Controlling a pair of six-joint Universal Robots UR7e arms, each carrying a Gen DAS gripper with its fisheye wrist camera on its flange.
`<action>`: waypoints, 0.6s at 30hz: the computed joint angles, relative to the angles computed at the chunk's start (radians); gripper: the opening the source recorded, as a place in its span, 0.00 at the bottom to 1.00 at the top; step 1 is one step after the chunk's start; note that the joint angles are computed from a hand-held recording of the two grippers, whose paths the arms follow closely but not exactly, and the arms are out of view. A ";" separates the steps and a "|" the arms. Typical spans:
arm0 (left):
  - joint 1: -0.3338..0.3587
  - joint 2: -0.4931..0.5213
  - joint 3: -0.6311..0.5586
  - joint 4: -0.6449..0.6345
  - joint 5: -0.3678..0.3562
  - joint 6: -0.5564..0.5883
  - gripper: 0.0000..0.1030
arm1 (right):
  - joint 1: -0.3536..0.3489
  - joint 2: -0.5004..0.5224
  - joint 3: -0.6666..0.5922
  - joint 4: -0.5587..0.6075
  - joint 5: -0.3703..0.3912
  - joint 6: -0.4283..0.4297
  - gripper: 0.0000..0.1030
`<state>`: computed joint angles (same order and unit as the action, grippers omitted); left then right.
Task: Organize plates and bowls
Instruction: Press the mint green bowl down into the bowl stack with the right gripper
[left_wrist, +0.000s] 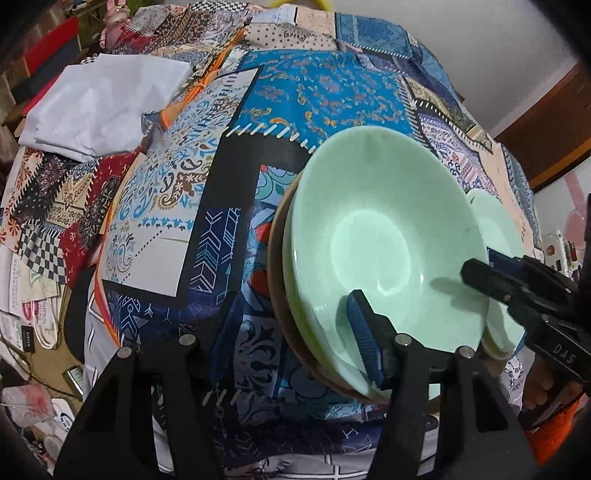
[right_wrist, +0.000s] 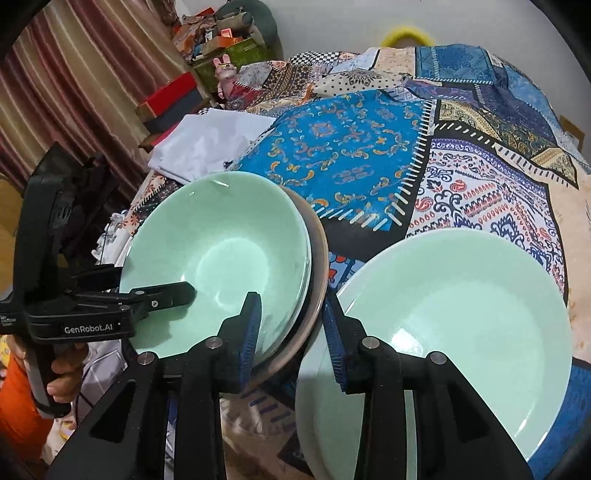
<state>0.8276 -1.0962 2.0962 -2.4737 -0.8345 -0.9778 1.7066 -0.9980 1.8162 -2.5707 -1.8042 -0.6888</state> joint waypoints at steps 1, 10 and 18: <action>-0.001 0.001 0.001 -0.006 0.002 0.004 0.57 | 0.000 0.002 -0.001 0.000 0.003 0.004 0.31; 0.001 0.015 0.004 -0.076 -0.020 0.059 0.39 | 0.007 0.010 0.017 -0.064 -0.014 0.000 0.31; -0.012 0.022 -0.011 -0.030 0.004 0.012 0.40 | 0.006 0.012 0.016 -0.079 -0.008 0.026 0.30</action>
